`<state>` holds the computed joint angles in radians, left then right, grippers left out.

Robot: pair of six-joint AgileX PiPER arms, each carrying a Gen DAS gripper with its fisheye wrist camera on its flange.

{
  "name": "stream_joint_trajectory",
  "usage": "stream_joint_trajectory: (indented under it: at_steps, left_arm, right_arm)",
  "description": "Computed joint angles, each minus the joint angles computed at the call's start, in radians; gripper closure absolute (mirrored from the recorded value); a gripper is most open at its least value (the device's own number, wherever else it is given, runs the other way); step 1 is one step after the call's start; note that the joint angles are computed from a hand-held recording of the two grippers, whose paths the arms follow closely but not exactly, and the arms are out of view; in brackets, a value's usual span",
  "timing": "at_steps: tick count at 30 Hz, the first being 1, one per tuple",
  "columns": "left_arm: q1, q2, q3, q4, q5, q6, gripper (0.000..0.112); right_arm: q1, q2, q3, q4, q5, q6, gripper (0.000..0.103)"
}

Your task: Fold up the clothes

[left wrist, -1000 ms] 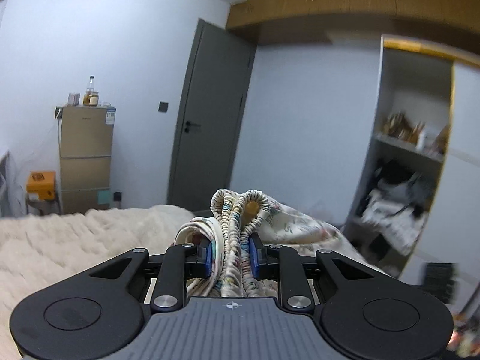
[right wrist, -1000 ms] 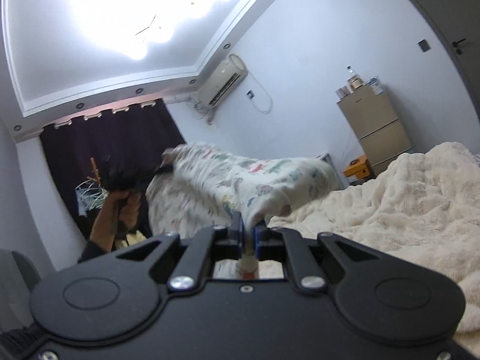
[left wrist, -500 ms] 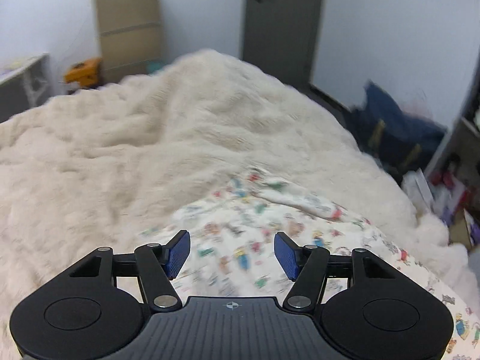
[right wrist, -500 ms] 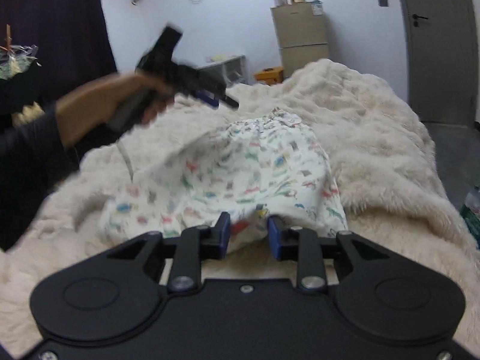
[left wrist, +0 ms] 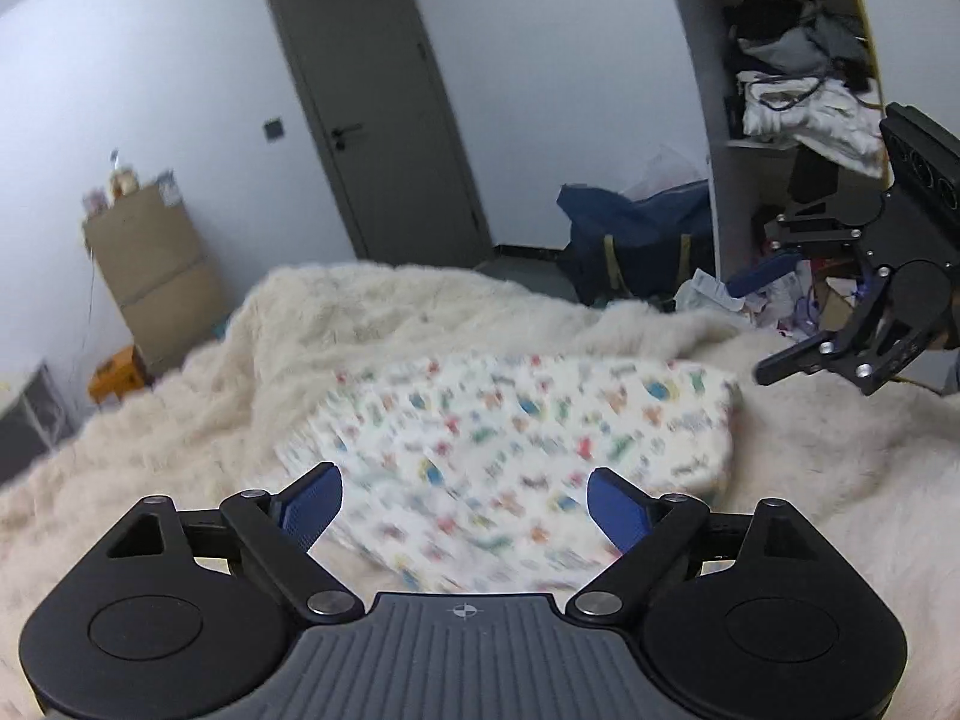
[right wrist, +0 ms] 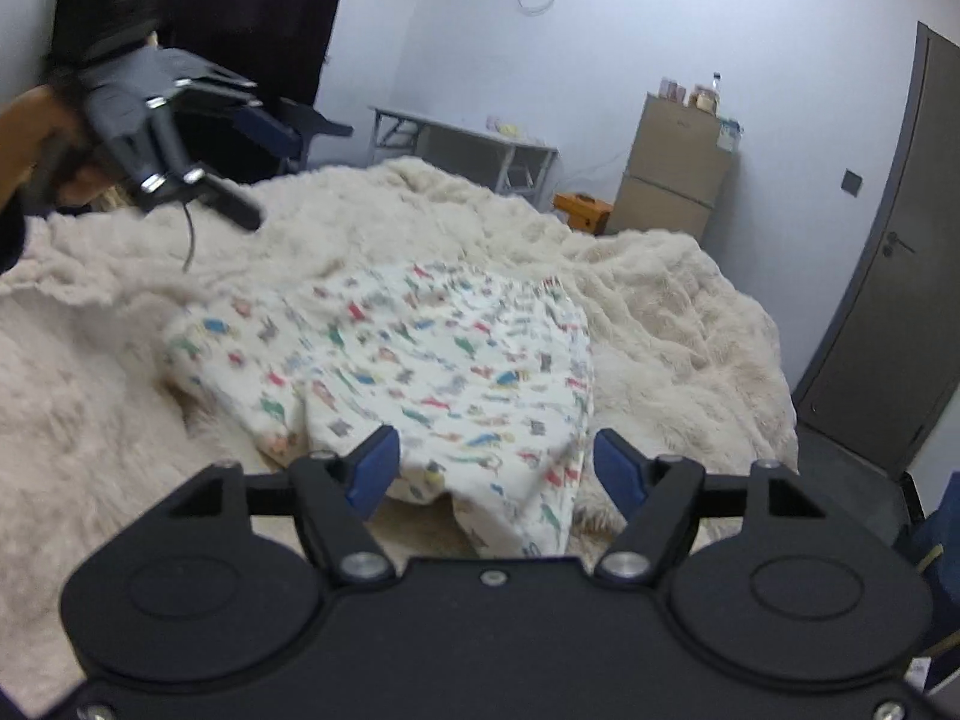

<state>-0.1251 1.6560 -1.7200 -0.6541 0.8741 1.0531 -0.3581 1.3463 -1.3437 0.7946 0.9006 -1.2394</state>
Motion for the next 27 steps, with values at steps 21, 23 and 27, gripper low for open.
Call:
stream_joint_trajectory:
  at_steps: [21, 23, 27]
  left_arm:
    - [-0.036, -0.071, 0.248, 0.016, -0.157, 0.132, 0.026]
    - [0.001, -0.085, 0.254, -0.021, -0.093, 0.220, 0.026]
    - [0.044, -0.104, 0.269, -0.044, 0.003, 0.319, 0.031]
  right_arm:
    - [0.170, -0.002, 0.112, -0.276, -0.167, 0.095, 0.031]
    - [0.170, 0.003, 0.108, -0.286, -0.170, 0.105, 0.031]
    - [0.166, 0.020, 0.098, -0.287, -0.163, 0.115, 0.031]
